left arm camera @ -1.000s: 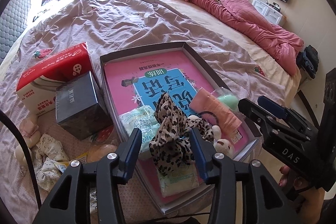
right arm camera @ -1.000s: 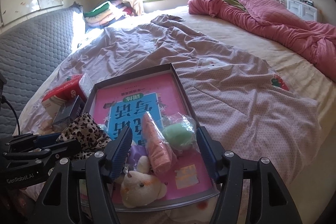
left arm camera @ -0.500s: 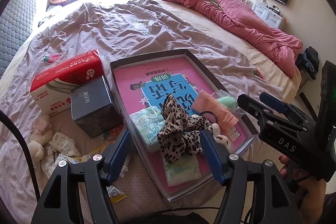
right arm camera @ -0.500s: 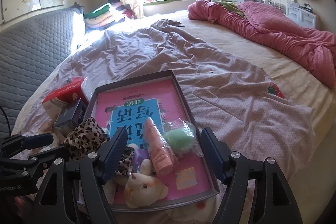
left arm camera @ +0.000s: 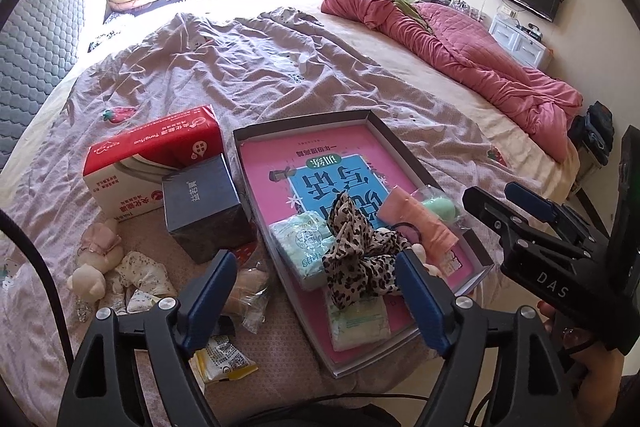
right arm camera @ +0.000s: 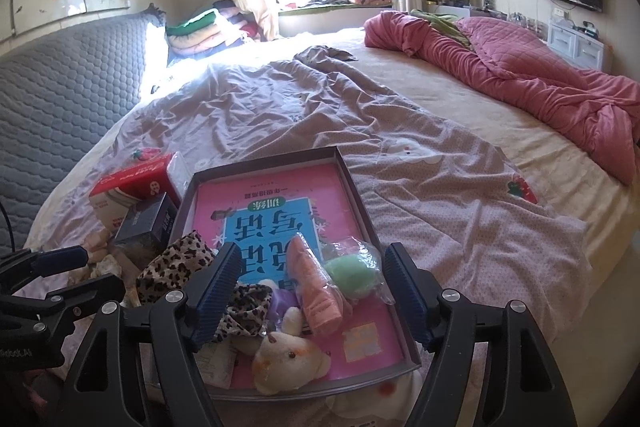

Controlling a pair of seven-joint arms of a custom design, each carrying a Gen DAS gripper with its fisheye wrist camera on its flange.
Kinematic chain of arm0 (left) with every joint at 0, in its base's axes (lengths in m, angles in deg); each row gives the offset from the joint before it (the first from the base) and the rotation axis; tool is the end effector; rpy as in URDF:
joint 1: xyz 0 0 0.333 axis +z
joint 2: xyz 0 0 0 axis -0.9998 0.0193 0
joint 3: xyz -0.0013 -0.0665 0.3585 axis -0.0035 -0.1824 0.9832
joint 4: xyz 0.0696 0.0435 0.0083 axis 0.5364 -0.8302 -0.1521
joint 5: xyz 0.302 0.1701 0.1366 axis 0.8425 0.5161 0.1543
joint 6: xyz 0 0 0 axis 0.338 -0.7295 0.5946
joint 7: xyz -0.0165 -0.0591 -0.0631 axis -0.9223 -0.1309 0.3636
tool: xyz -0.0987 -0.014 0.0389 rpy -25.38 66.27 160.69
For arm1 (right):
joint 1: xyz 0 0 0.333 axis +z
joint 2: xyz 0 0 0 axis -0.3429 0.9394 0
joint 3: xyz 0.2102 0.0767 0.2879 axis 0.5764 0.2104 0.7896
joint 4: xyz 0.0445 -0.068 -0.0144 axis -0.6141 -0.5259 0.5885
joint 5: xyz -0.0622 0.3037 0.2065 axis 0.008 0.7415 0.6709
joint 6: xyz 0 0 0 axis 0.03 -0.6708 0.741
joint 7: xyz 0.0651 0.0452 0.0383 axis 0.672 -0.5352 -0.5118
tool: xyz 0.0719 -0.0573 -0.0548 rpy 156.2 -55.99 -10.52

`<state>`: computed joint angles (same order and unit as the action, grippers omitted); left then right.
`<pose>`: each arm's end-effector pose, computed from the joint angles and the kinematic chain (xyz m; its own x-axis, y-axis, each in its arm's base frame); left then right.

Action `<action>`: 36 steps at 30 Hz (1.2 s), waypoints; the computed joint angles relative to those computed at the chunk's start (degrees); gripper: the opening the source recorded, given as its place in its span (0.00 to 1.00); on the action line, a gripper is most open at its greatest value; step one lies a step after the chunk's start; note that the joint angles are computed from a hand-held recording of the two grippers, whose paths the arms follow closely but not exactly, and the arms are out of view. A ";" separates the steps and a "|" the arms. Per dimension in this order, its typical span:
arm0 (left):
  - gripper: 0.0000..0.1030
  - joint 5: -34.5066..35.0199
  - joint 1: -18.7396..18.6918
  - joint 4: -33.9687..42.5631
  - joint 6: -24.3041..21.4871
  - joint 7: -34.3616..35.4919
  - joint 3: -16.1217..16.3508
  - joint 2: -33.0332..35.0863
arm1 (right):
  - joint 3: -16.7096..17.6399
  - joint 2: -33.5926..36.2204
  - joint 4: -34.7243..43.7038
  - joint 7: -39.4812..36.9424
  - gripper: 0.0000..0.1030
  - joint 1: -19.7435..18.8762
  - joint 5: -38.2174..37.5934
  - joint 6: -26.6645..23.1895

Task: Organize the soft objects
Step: 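Withdraw both open tools from the tray back toward the pile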

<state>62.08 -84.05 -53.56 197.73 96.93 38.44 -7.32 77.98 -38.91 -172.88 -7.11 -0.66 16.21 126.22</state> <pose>0.4368 -0.1288 0.5369 0.2259 -0.9651 0.1322 -0.7488 -0.2588 -0.6102 0.5160 0.1688 0.5148 0.4797 -0.8666 -0.1378 -0.6309 -0.2315 -0.7405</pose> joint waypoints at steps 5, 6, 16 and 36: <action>0.80 0.26 0.38 -0.61 -0.69 -0.38 -0.07 -1.56 | 0.05 -0.81 -0.16 0.07 0.74 0.50 -0.37 0.28; 0.80 0.27 0.54 -0.72 -0.83 -0.45 -0.13 -1.82 | 0.00 -0.95 -0.17 0.06 0.74 0.66 -0.47 0.32; 0.80 -1.37 1.66 -2.50 -0.96 -0.08 0.08 -4.67 | -0.56 -2.04 -0.64 1.80 0.74 2.18 -3.34 0.86; 0.80 -4.29 4.07 -4.48 -2.35 2.08 -0.58 -10.20 | -2.52 -5.23 -1.48 0.83 0.75 7.04 -4.12 1.71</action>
